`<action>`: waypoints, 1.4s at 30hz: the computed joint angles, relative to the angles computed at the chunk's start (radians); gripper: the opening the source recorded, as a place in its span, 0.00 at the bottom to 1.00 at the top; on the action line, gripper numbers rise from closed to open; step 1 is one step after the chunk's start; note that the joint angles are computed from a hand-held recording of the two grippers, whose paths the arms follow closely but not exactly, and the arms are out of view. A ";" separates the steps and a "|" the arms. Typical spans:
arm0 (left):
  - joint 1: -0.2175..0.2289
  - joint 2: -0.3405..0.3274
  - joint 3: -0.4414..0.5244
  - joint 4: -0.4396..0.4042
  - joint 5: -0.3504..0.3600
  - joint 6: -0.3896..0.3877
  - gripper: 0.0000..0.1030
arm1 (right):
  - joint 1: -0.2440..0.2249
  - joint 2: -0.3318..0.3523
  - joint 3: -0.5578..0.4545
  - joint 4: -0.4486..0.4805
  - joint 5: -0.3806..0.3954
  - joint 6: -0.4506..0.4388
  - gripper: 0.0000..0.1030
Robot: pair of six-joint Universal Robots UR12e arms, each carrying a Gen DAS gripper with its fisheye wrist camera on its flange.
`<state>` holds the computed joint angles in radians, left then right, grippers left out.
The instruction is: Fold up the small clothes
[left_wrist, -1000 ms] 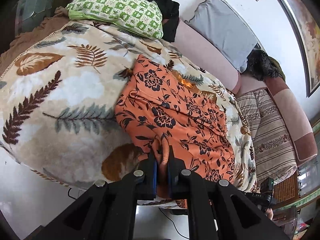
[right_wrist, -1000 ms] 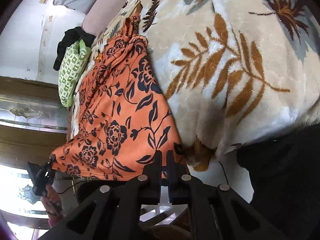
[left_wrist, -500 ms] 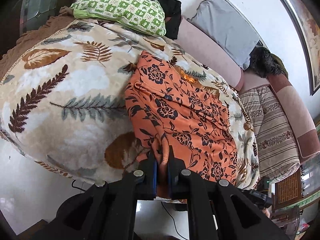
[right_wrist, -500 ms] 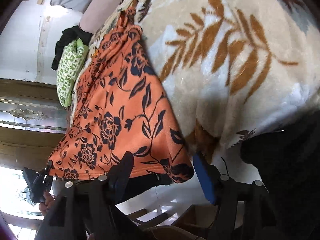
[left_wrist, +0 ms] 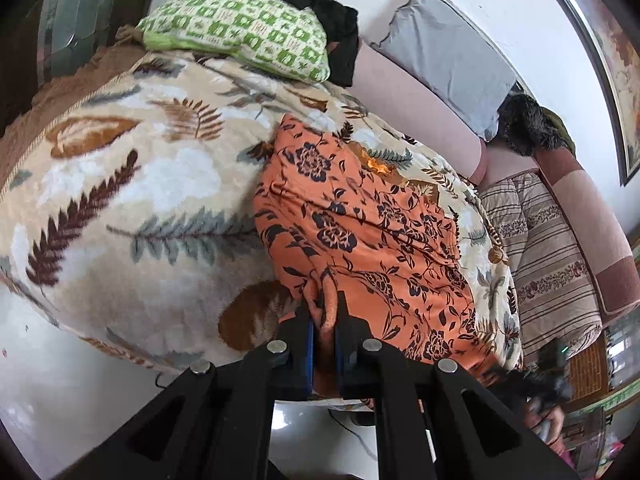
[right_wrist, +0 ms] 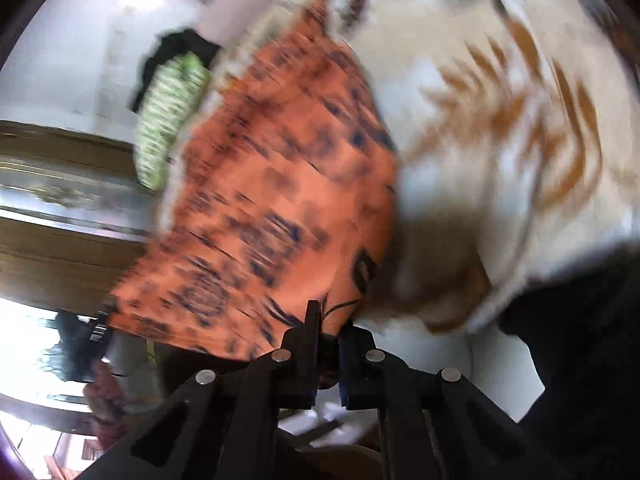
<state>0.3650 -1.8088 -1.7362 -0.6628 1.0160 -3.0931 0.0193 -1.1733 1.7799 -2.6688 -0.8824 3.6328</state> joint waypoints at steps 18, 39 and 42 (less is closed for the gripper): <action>-0.085 -0.282 0.472 -0.123 0.072 0.000 0.08 | -0.004 0.268 -0.510 -0.225 -0.042 0.178 0.07; -0.077 -0.562 0.655 0.208 0.150 -0.587 0.64 | -0.029 0.611 -0.922 -0.196 -0.260 0.457 0.17; -0.105 -0.491 0.570 0.205 0.235 -0.494 0.65 | -0.026 0.561 -0.865 -0.259 -0.308 0.466 0.56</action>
<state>0.2596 -2.2997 -1.1657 -0.4579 1.2513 -3.5871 -0.0072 -0.6125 0.9144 -2.9282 -1.1904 4.0991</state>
